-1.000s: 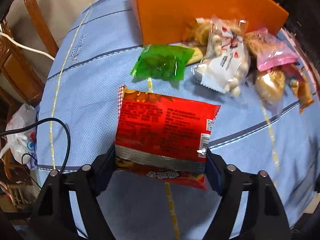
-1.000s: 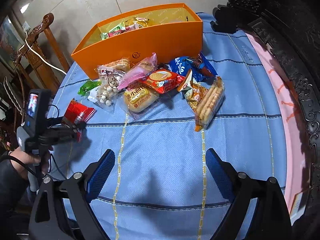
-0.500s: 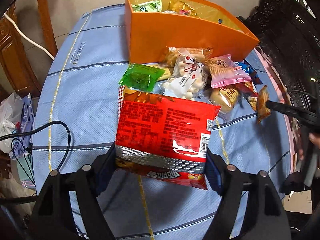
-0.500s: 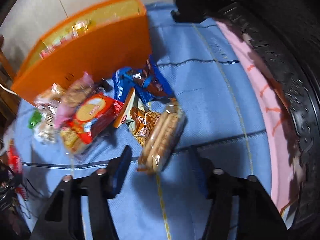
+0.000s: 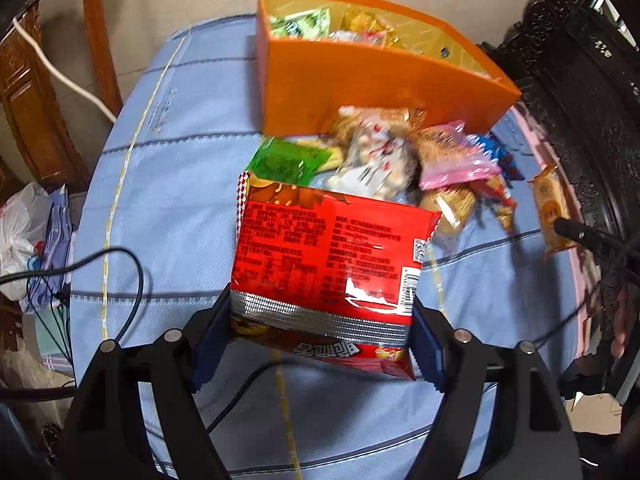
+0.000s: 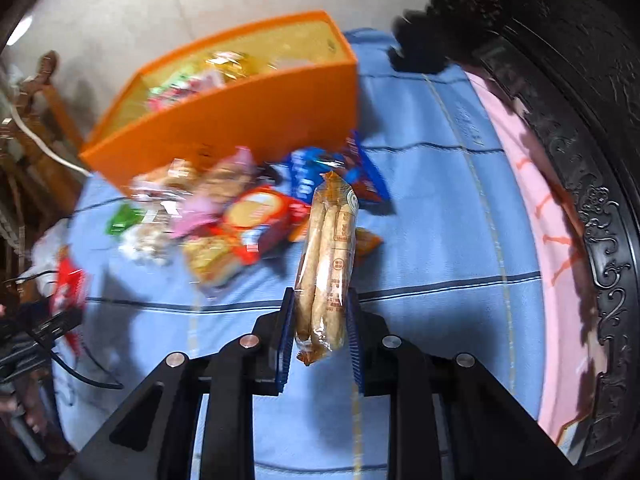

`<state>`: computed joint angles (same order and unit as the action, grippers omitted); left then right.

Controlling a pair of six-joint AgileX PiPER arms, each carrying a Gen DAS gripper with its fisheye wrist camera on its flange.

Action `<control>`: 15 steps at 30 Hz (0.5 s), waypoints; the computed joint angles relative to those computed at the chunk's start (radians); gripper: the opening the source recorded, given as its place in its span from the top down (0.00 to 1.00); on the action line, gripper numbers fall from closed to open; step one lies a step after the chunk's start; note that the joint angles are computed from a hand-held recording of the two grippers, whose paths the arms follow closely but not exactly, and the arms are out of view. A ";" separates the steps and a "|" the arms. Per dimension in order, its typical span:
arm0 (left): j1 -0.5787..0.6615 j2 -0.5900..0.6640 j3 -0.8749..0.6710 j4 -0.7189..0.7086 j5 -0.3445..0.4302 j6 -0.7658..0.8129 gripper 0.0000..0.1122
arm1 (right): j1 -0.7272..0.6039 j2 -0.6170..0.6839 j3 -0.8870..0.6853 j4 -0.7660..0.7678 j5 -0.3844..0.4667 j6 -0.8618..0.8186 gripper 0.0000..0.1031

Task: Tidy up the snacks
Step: 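Drop the red chip bag into the orange box while the right tool drops the biscuit stick bag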

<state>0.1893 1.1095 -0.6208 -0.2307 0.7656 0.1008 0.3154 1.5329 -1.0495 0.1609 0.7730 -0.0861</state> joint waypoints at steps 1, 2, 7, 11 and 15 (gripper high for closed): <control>-0.004 0.002 -0.011 -0.003 0.005 0.002 0.33 | 0.002 -0.005 -0.005 0.024 0.009 -0.016 0.77; -0.010 0.004 -0.025 -0.004 0.010 -0.002 0.33 | 0.003 -0.008 -0.014 0.061 0.017 -0.041 0.77; -0.055 0.017 -0.127 0.032 0.031 -0.047 0.33 | 0.050 -0.027 -0.092 0.130 0.034 -0.077 0.77; -0.074 0.095 -0.306 0.056 0.029 -0.080 0.33 | 0.087 0.034 -0.246 0.124 0.033 -0.068 0.77; -0.141 0.281 -0.583 0.182 0.020 -0.212 0.32 | 0.118 0.155 -0.470 0.102 0.031 -0.037 0.77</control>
<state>0.0488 1.3903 -1.2038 -0.0486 0.7852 -0.1113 0.4335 1.6883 -1.5199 0.2625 0.8045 -0.1234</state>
